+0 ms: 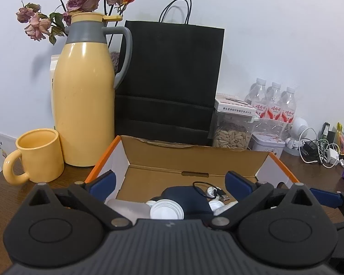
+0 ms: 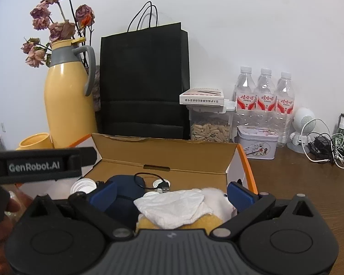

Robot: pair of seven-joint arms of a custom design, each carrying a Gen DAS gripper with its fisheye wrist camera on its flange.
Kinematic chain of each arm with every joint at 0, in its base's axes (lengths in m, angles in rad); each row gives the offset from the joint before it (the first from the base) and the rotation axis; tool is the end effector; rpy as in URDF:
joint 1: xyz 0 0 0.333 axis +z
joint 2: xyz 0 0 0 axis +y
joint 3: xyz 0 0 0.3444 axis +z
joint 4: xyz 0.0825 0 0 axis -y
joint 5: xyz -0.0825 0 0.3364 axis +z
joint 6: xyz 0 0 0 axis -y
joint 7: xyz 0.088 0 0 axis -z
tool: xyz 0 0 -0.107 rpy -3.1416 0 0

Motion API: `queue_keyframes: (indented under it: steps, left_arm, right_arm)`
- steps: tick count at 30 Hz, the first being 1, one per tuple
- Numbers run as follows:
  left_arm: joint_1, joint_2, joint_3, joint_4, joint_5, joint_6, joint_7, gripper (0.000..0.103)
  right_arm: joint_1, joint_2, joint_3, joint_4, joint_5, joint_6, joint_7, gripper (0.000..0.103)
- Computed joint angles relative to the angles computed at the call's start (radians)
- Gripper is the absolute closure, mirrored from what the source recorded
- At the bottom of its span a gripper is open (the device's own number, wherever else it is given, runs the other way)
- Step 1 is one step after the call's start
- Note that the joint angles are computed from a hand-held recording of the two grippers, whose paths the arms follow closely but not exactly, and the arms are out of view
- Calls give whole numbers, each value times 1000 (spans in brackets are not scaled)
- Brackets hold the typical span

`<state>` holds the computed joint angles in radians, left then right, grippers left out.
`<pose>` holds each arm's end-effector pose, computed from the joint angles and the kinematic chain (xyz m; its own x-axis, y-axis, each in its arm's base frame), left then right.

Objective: Organize objects
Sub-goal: 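Withdraw both open tools from the box back over the purple pouch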

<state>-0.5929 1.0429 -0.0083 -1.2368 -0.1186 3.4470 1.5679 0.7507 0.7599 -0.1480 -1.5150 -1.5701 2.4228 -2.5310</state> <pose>0.6532 -0.4276 0.3171 -0.4931 -0.8643 0.0996 -0.3897 0.1171 -0.9135 0.5758 0.4201 0.2859 -0.2527 -0.9671 -0.0293 -0.3950 0.1308 -0.9093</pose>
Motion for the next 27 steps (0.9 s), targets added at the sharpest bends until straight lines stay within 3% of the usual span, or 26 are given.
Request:
queue_keyframes:
  steps: [13,19,27]
  left_arm:
    - [102,-117,-136,-223,108,106,33,0]
    - [112,-160,-144,-320,112,139,48,0]
    - [157,-208,-179,-488,135,238,52,0]
  right_arm:
    - [33,-84,44,-114,-3,-101,11,0]
    - [49,-129,83,-204,4,-175,50,0]
    - [34,-153,136,-281,32,-167,72,0]
